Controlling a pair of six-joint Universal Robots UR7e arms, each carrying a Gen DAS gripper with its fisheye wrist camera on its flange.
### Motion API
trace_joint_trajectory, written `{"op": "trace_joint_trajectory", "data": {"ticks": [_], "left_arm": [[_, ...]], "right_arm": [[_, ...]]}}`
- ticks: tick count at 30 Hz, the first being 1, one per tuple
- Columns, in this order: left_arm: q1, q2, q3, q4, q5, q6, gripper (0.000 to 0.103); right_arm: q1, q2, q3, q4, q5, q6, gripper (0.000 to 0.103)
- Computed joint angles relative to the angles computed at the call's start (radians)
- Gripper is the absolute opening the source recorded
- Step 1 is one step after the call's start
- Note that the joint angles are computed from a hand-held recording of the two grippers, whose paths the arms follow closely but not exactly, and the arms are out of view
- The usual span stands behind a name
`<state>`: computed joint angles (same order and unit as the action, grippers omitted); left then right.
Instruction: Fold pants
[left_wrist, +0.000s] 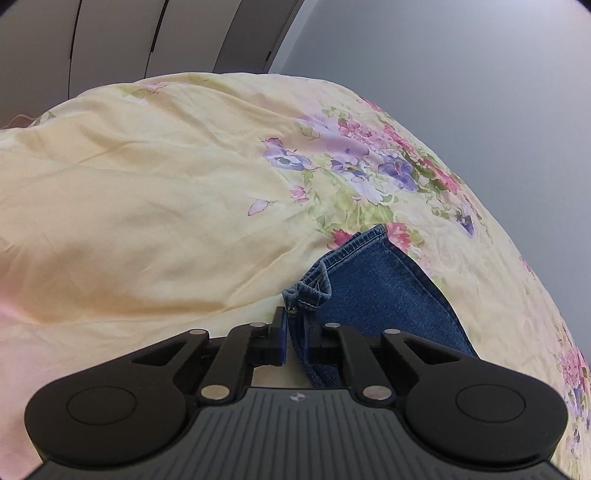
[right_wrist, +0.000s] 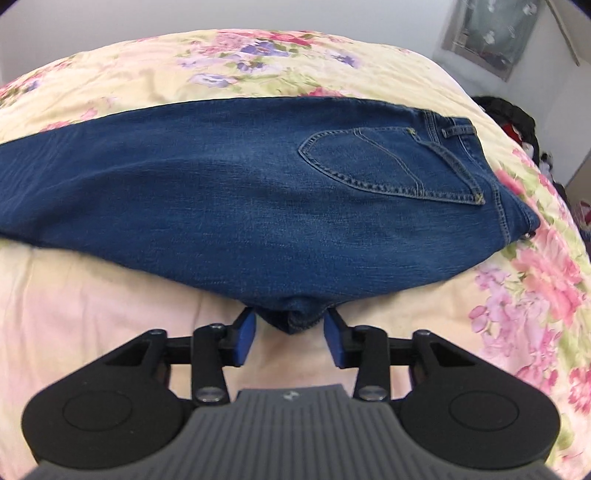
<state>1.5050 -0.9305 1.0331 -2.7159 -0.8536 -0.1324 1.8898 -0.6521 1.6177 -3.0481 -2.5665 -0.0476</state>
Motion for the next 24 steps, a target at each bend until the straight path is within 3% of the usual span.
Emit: {"op": "trace_joint_trajectory", "data": {"ticks": [1,2,5,8,11,14,16,18,20,24], "left_arm": [[-0.005,-0.005,-0.003,-0.001,-0.009,0.007,0.008],[-0.008,-0.013,0.0,-0.014,-0.031,0.025,0.008],[-0.023,-0.015,-0.013,-0.029,-0.023,0.136,0.009],[-0.017,0.009,-0.034,0.011,0.034,0.157,0.009],[0.0,0.035,-0.042,0.048,0.077,0.11,0.009],[0.006,0.049,-0.047,0.052,0.092,0.121,0.009],[-0.003,0.052,-0.055,0.071,0.121,0.172,0.014],[-0.021,0.06,-0.063,0.068,0.187,0.262,0.029],[-0.034,0.052,-0.058,0.066,0.213,0.307,0.031],[-0.057,0.038,-0.023,-0.027,0.239,0.396,0.037]], "right_arm": [[-0.003,0.01,-0.016,0.01,-0.014,0.018,0.013],[0.0,0.013,-0.026,0.01,-0.035,0.02,0.004],[0.017,-0.005,-0.018,-0.067,-0.051,-0.089,0.0],[-0.003,-0.065,0.026,0.052,-0.009,0.006,0.0],[-0.017,-0.042,0.026,0.058,-0.015,-0.012,0.0],[-0.033,-0.055,0.027,0.104,0.015,0.031,0.0],[-0.04,-0.093,0.037,0.171,0.063,0.07,0.002],[-0.04,-0.137,0.051,0.224,0.099,0.103,0.007],[-0.031,-0.167,0.064,0.231,0.091,0.091,0.014],[-0.037,-0.203,0.077,0.103,0.064,-0.036,0.015]]}}
